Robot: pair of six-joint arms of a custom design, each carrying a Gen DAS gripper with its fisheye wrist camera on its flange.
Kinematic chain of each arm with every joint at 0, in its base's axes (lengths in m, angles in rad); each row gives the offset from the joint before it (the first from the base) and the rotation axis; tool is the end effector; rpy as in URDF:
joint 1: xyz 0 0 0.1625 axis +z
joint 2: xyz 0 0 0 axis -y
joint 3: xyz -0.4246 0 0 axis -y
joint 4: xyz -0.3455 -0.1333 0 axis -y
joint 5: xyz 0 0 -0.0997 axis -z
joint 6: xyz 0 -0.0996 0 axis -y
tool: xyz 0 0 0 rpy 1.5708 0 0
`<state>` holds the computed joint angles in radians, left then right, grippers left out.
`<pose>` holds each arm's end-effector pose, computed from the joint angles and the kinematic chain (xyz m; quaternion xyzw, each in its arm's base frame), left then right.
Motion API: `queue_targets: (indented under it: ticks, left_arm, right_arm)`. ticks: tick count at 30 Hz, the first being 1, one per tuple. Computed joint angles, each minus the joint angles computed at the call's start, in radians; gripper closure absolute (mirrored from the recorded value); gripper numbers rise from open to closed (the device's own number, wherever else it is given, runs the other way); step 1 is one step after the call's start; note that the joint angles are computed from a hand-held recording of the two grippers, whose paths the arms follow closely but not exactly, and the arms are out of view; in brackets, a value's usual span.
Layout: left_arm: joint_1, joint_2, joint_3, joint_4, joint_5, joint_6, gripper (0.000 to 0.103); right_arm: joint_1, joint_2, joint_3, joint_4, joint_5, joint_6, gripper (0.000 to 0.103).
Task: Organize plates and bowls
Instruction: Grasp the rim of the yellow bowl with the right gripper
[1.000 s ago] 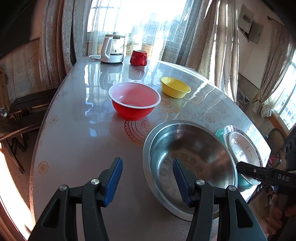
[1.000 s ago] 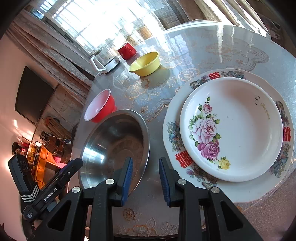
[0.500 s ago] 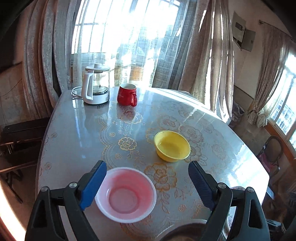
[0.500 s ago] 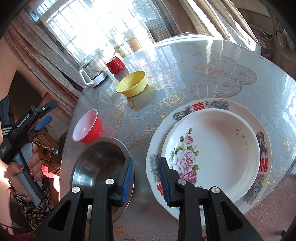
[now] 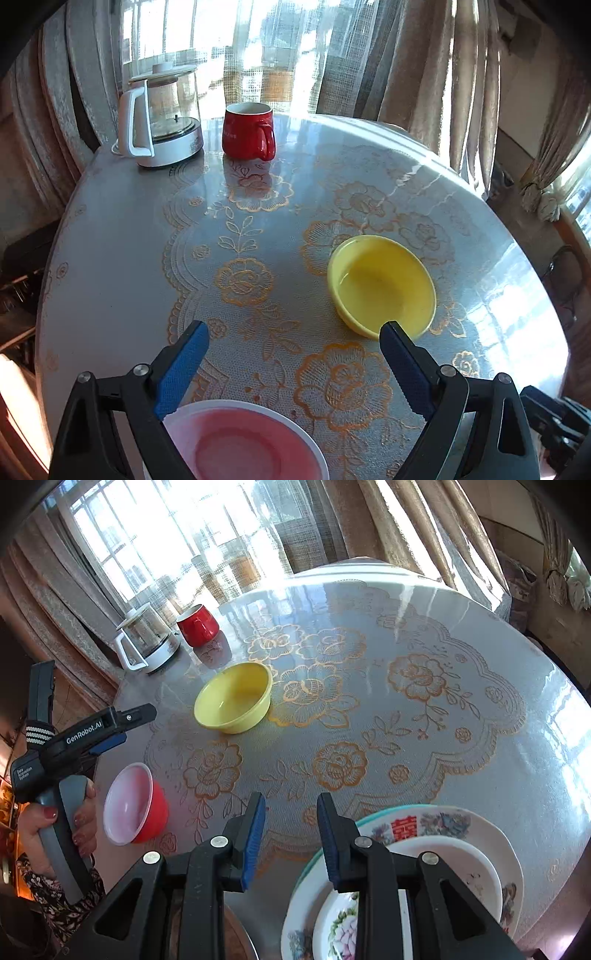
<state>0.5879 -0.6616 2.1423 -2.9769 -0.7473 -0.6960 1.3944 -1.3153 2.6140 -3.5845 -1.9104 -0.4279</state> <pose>-0.2687 -0.4271 0.0043 0.1457 0.9042 -0.2748 0.2925 0.0394 -0.3494 0.2350 0.0571 -0.9234 0.2822 0.2538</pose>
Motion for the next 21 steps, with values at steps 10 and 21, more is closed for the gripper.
queue_targets:
  ticks: [10,21]
  left_arm:
    - [0.045,0.065,-0.032,-0.129,-0.033,0.067,0.011]
    - [0.045,0.088,-0.025,-0.246,-0.042,0.11,0.019]
  right_arm:
    - [0.022,0.185,-0.234,0.13,-0.019,0.116,0.074]
    - [0.014,0.264,-0.341,0.206,0.016,0.198,0.074]
